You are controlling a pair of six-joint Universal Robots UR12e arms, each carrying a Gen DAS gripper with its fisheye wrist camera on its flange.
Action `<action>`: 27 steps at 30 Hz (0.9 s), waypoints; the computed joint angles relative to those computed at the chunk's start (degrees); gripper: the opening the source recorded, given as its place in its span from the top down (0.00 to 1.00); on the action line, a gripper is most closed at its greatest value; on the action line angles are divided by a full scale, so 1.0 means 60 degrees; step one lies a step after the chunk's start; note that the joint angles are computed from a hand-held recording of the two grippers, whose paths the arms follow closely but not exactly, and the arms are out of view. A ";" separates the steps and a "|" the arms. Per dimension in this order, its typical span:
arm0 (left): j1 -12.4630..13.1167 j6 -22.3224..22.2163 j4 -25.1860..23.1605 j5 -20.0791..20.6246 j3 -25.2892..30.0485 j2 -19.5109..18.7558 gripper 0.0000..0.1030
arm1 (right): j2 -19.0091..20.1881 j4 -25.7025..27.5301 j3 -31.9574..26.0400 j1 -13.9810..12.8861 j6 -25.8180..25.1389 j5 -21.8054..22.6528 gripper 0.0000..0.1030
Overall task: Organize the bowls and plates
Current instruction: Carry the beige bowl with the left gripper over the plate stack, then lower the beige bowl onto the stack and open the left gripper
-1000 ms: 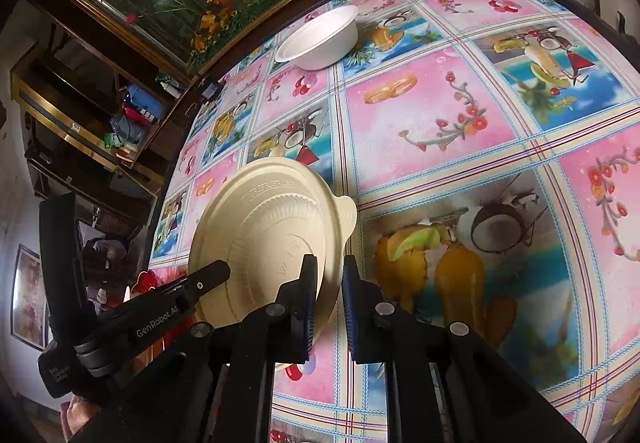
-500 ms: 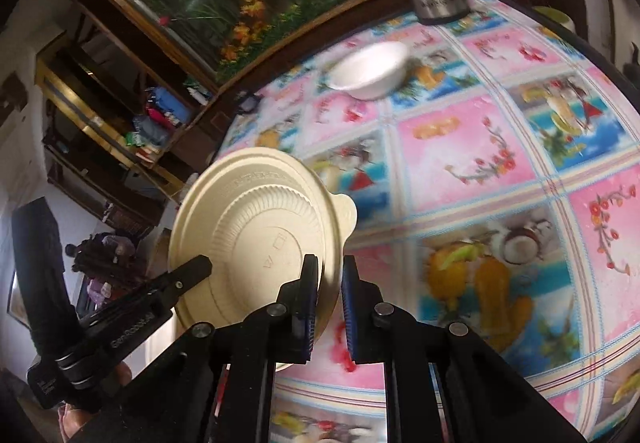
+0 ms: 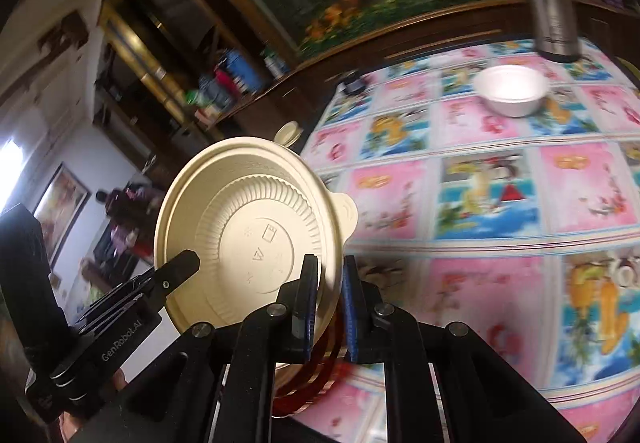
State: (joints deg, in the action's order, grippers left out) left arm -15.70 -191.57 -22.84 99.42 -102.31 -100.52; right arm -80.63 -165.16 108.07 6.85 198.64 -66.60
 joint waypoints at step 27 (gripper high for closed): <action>0.0433 -0.0528 -0.0546 0.1081 -0.0970 0.0340 0.44 | 0.0482 0.0846 -0.0325 0.1083 -0.1795 -0.1115 0.73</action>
State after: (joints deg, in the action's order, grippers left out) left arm -13.10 -194.74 -26.11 105.91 -108.13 -98.48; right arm -77.74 -160.09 106.12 13.35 187.87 -73.29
